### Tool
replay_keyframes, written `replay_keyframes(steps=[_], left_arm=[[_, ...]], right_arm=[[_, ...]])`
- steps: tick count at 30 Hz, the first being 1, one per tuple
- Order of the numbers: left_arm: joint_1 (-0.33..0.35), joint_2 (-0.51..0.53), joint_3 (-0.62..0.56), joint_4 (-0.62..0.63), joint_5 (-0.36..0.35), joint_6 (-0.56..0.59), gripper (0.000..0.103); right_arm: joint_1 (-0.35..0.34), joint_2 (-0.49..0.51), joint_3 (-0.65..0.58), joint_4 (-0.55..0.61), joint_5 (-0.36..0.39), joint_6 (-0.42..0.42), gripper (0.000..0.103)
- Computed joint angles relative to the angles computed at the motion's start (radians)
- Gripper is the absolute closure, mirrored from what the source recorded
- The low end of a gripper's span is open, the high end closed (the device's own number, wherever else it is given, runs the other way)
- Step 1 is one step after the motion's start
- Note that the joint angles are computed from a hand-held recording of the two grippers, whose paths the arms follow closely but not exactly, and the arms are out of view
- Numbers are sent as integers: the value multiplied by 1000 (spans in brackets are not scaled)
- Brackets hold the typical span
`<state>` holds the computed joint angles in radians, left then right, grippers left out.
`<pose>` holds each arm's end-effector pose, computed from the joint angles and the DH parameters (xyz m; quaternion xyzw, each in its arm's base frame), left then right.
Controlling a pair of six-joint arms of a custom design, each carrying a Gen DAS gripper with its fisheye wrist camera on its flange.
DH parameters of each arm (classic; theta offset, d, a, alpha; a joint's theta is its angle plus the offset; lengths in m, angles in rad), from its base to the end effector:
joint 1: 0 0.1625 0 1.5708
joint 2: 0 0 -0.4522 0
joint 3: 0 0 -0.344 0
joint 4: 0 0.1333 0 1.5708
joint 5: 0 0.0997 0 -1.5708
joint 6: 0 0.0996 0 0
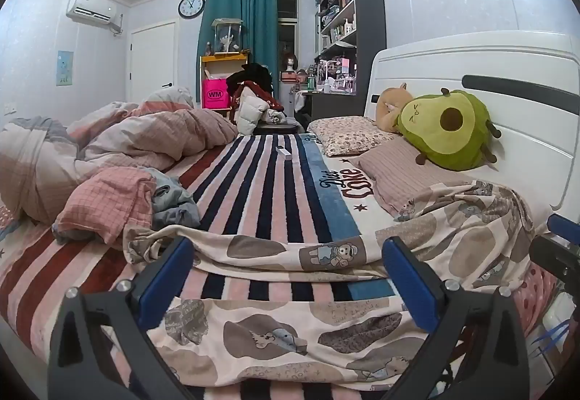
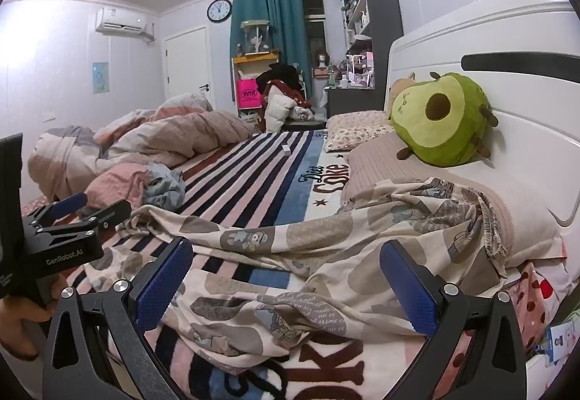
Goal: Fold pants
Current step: 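Move both tools toward the cream printed pants on the bed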
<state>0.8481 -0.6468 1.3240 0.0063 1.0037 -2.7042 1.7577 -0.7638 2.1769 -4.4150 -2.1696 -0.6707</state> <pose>-0.2773 -0.5969 0.0891 0.3748 0.7911 -0.4438 0.1915 0.1643 -0.4533 0.2228 0.1239 -0.7363 0.5553 0.3663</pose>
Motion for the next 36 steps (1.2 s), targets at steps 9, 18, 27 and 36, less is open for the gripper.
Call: replay_keyframes(steps=[9,18,27,36], left_arm=[[0,1,-3,3,-1,-6,1],[0,1,-3,3,-1,-4,1],[3,6,-14,13,4,-14,1],[66,14,-55,61,12,-64,1]], right_arm=[[-1,0,0,1,1,3,1],[-1,-3,1,6,5,9,1],[16,11,17,-58,41,2,1],[-19,-49,35,36,123,39,1]])
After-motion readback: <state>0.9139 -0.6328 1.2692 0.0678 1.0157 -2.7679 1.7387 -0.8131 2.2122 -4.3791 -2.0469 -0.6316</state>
